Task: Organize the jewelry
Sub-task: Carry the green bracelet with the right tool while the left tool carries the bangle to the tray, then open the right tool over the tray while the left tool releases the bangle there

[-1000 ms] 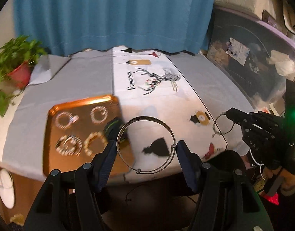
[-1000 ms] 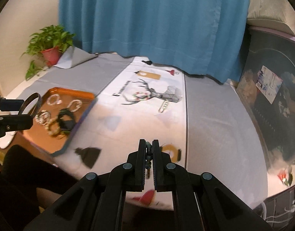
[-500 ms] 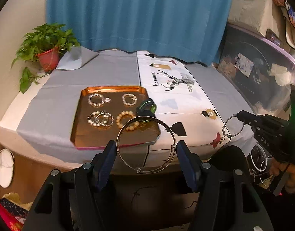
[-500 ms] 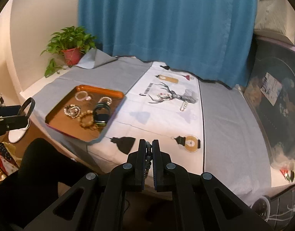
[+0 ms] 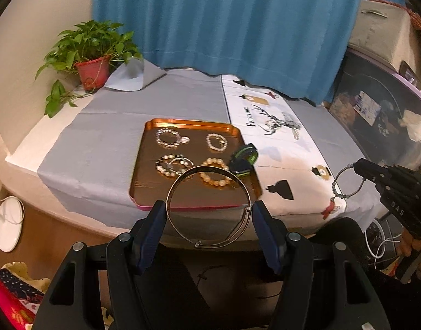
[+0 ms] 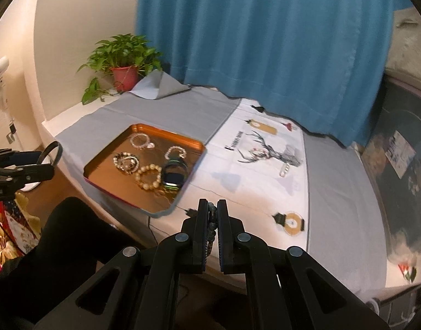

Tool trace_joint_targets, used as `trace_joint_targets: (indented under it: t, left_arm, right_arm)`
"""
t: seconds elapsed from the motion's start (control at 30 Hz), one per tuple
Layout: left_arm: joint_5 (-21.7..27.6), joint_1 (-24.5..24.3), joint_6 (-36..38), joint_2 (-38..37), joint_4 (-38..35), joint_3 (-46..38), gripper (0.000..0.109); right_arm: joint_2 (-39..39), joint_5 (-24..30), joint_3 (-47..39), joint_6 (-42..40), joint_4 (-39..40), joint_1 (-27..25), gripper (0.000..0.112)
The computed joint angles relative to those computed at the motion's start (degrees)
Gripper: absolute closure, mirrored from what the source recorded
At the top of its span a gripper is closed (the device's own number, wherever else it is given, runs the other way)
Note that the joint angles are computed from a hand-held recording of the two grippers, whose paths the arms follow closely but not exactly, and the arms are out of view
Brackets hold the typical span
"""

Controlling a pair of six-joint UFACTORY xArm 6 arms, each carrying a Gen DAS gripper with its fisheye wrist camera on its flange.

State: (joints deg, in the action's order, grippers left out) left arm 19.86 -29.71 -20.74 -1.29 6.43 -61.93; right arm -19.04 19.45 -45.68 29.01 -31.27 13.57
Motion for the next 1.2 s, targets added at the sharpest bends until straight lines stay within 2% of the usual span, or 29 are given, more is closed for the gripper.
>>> trace_joint_targets:
  t: [0.33,0.77,0.9,0.97,1.0,1.03,1.07,1.1,1.13,1.17,1.2]
  left_arm:
    - [1.59,2.62,2.71,6.84,-0.49,-6.54,0.049]
    - [7.65,5.56,7.02,23.03,-2.15,-24.16,0.049]
    - [10.21,6.15,7.34,28.56,-1.26,-31.0,0.048]
    - [12.13,6.3,7.27,31.5,-0.2,-34.8,0.047]
    - [13.78,6.23,7.15,33.11,1.16,-37.05,0.04]
    - [15.19,6.12,6.91,34.17,2.61,-38.58,0.031]
    - [16.9,5.88,5.93,35.47,5.43,-40.32,0.026]
    - [17.33,5.75,4.85,35.85,7.57,-40.55,0.022]
    - [17.47,5.67,3.81,35.91,9.37,-40.35,0.022]
    - [18.03,5.46,2.63,35.78,11.26,-39.87,0.022]
    - [18.35,5.38,2.41,35.38,11.74,-39.15,0.022]
  right_arm:
    - [12.12,-2.69,-9.15,-6.69,7.22,3.8,0.106]
    - [31.24,-2.99,-26.22,-21.42,22.47,6.34,0.106]
    - [36.28,-1.72,-31.31,-22.84,24.74,6.32,0.106]
    - [38.26,-1.52,-33.13,-21.02,23.38,6.1,0.106]
    - [39.31,-1.4,-34.08,-17.97,20.62,5.85,0.105]
    - [40.07,-0.98,-34.94,-15.98,18.83,5.73,0.103]
    - [40.81,-0.05,-35.77,-15.35,18.41,5.67,0.101]
    - [41.38,1.13,-36.43,-16.34,19.8,5.67,0.094]
    - [41.64,1.87,-36.59,-17.78,21.9,5.64,0.081]
    - [41.52,2.07,-36.17,-17.94,22.66,5.54,0.073]
    - [40.97,1.72,-35.18,-16.67,21.58,5.37,0.06]
